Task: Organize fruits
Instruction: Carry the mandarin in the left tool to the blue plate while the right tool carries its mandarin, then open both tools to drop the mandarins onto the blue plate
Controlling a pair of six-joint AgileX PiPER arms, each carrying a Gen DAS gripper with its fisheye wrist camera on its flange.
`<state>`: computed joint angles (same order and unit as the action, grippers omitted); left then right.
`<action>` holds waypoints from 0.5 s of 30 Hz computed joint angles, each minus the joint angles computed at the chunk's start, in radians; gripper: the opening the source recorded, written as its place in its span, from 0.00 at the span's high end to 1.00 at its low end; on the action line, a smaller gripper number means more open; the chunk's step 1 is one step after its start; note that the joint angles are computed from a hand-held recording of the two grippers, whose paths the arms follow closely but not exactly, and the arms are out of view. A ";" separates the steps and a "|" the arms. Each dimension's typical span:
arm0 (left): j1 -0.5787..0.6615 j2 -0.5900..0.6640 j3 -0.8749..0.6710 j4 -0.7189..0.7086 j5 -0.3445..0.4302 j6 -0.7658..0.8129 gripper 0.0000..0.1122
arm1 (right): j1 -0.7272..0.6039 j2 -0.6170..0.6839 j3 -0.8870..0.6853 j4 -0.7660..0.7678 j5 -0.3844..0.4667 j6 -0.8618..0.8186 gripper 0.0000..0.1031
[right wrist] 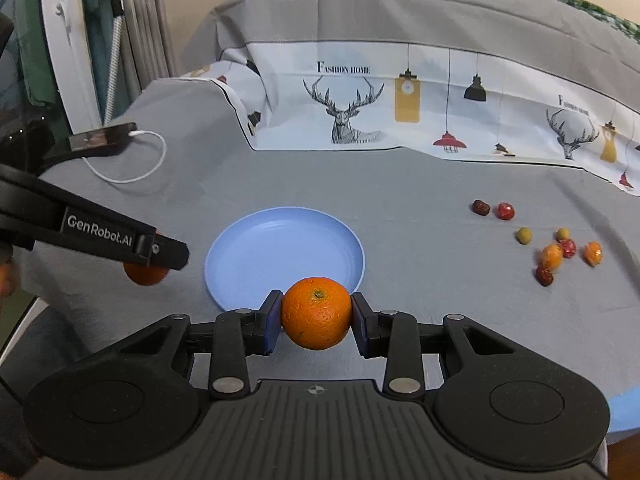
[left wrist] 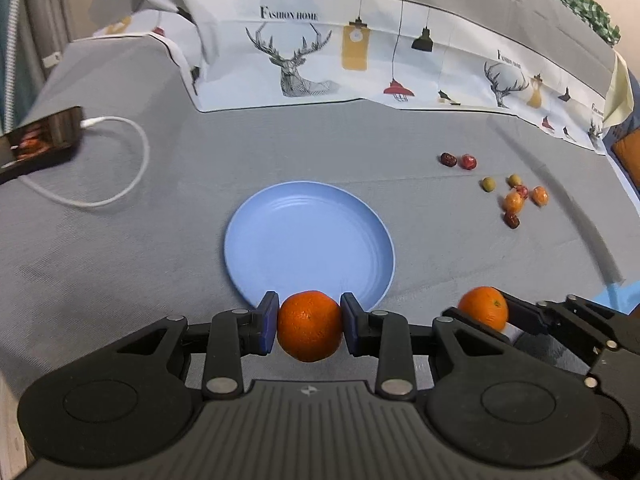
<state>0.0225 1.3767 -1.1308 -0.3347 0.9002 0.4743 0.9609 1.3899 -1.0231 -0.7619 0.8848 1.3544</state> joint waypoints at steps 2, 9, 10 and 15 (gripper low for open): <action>-0.021 0.047 -0.023 0.005 -0.021 -0.012 0.67 | -0.043 0.030 -0.007 0.006 -0.039 -0.031 0.64; -0.081 0.230 -0.104 0.036 -0.100 -0.035 0.67 | -0.174 0.153 -0.033 0.031 -0.185 -0.140 0.64; -0.083 0.257 -0.118 0.041 -0.103 -0.038 0.67 | -0.190 0.176 -0.044 0.042 -0.200 -0.162 0.64; -0.097 0.397 -0.199 0.078 -0.115 -0.051 0.67 | -0.256 0.279 -0.087 0.115 -0.288 -0.270 0.64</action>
